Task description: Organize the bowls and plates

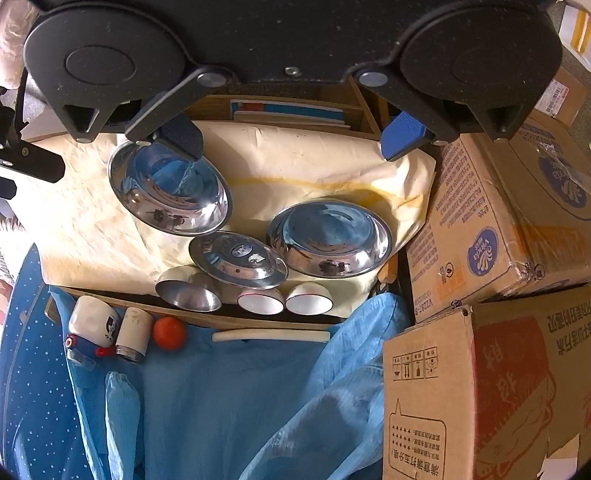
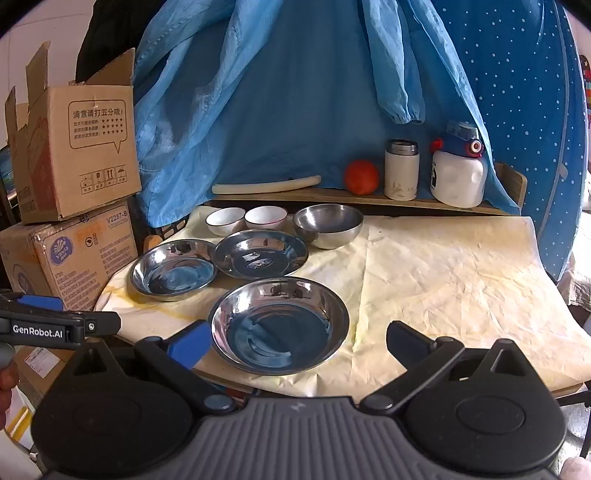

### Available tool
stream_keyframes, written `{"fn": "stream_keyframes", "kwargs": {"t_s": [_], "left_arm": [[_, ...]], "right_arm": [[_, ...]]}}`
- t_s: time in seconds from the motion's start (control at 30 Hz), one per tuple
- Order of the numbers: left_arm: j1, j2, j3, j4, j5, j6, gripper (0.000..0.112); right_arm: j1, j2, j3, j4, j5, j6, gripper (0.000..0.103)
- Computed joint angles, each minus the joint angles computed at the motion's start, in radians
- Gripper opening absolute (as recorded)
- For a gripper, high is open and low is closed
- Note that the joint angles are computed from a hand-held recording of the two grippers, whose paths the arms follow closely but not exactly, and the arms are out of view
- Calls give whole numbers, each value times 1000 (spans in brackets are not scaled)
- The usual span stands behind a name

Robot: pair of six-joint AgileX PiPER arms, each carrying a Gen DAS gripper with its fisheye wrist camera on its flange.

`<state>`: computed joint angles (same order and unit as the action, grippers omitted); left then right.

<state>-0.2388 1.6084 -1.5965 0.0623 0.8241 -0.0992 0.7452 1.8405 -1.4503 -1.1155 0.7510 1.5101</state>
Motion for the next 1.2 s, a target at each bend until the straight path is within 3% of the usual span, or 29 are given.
{"fn": "stream_keyframes", "kwargs": {"t_s": [1.2], "left_arm": [[2, 3, 0, -8, 5, 7, 102]], "right_arm": [[-1, 4, -11, 10, 2, -10, 103]]}}
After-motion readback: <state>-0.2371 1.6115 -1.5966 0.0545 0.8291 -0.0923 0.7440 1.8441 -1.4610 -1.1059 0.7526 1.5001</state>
